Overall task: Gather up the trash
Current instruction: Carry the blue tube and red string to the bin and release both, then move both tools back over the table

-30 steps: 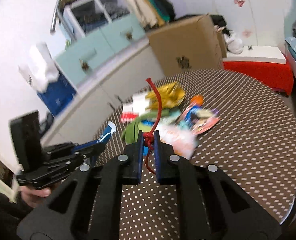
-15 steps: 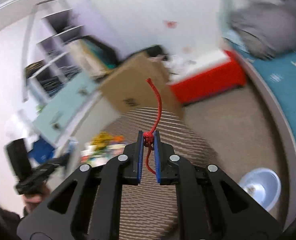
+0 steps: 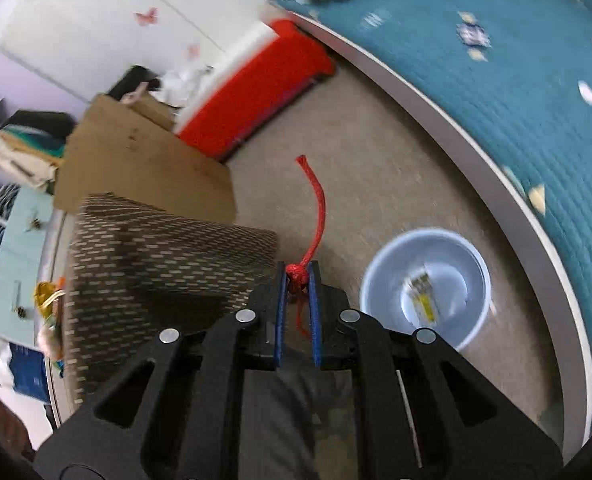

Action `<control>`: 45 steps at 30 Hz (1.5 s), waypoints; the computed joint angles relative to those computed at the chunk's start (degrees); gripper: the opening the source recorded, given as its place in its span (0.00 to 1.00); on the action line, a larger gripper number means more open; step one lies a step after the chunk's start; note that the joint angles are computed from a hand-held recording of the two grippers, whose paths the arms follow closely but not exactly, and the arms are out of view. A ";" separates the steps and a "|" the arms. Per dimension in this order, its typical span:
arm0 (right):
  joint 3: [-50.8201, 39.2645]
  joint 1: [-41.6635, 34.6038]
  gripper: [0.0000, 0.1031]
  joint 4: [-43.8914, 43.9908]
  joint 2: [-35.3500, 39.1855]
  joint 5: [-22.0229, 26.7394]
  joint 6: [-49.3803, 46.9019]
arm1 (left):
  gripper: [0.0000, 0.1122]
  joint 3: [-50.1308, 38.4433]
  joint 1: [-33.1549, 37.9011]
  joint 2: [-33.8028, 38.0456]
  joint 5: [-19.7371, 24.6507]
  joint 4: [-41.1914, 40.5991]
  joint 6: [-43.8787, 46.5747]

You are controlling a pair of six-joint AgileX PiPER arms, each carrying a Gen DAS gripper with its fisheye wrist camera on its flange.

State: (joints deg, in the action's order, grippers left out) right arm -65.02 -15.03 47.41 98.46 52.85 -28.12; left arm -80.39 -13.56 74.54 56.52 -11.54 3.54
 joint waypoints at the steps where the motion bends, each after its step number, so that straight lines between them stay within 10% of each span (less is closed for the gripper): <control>1: -0.16 -0.02 0.19 -0.55 1.30 -0.28 0.78 | 0.10 -0.61 -1.70 1.39 -0.42 0.97 -1.09; 2: -0.10 -0.60 0.51 -1.40 2.80 -0.88 1.68 | 0.10 -1.40 -3.62 3.27 -0.82 1.81 -2.21; 4: 0.46 -1.35 0.80 -1.41 3.57 -1.80 2.16 | 0.10 -2.26 -5.92 5.78 -1.31 2.53 -3.24; 23: 3.58 -17.94 0.85 7.00 -10.10 6.04 -7.00 | 0.15 -25.61 -18.28 39.20 3.88 0.76 -3.10; 26: 3.06 -18.31 0.86 7.07 -11.38 6.66 -6.81 | 0.79 -29.35 -19.00 42.34 6.35 2.50 -4.91; 45: -0.08 -5.11 0.94 2.68 -21.99 4.10 3.95 | 0.84 -11.53 -12.41 17.03 0.25 11.29 -9.71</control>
State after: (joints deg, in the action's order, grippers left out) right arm -65.10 -20.14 50.09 76.47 56.94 -24.17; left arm -91.92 -25.98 91.57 56.76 -0.24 -6.17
